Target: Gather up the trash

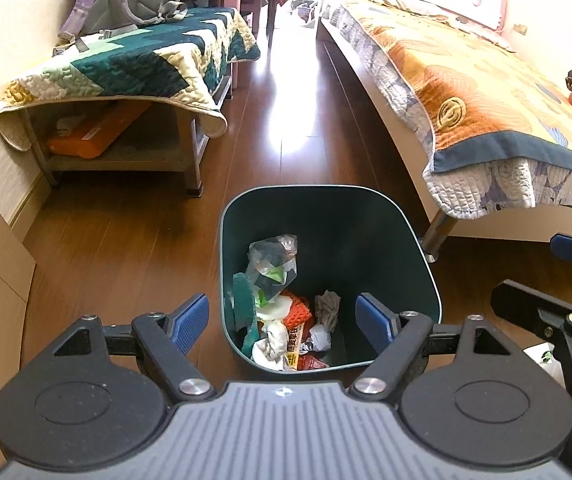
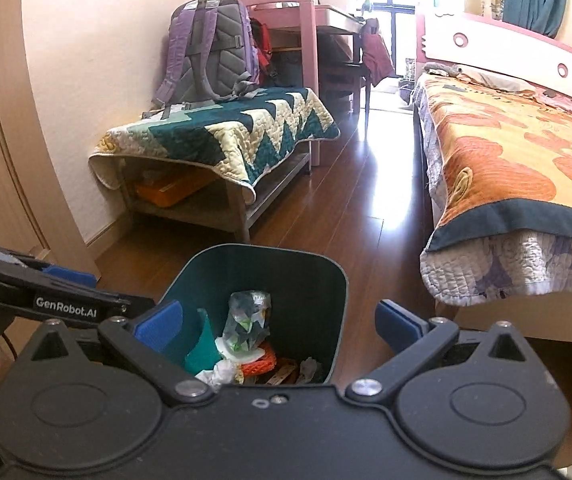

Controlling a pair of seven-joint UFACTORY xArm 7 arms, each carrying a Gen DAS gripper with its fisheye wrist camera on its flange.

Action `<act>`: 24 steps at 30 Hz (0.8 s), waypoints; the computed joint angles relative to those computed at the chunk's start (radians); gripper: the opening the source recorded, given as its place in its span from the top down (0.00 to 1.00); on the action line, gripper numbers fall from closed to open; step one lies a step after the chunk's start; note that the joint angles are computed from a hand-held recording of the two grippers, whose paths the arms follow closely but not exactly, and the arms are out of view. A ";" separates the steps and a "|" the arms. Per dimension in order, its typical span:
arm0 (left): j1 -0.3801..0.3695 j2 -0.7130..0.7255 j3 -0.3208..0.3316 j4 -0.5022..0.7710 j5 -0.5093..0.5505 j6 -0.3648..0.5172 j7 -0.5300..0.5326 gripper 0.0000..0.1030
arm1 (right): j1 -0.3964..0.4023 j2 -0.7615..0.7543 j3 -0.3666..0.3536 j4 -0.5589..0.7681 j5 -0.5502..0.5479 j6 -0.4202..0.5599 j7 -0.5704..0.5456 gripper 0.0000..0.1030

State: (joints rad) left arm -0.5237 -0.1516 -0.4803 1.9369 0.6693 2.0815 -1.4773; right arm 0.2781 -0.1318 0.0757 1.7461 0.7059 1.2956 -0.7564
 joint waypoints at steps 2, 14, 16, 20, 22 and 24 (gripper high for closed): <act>0.002 -0.013 0.006 -0.017 -0.012 -0.016 -0.006 0.22 | 0.000 -0.004 0.003 -0.013 -0.010 -0.014 -0.005 0.00; -0.023 0.012 -0.017 -0.008 0.025 -0.003 -0.003 0.22 | 0.011 -0.020 0.009 -0.071 -0.037 -0.060 0.038 0.00; -0.030 0.013 -0.015 -0.007 0.032 -0.006 -0.002 0.22 | 0.013 -0.017 0.005 -0.069 -0.031 -0.047 0.038 0.00; -0.046 0.027 -0.017 0.004 0.056 0.005 0.002 0.22 | 0.015 -0.023 0.004 -0.080 -0.026 -0.059 0.028 0.00; -0.053 0.027 -0.011 0.003 0.056 0.004 -0.001 0.22 | 0.015 -0.020 0.002 -0.077 -0.021 -0.056 0.032 0.00; -0.056 0.025 -0.007 0.004 0.053 0.001 -0.004 0.22 | 0.014 -0.018 0.003 -0.077 -0.021 -0.060 0.035 0.00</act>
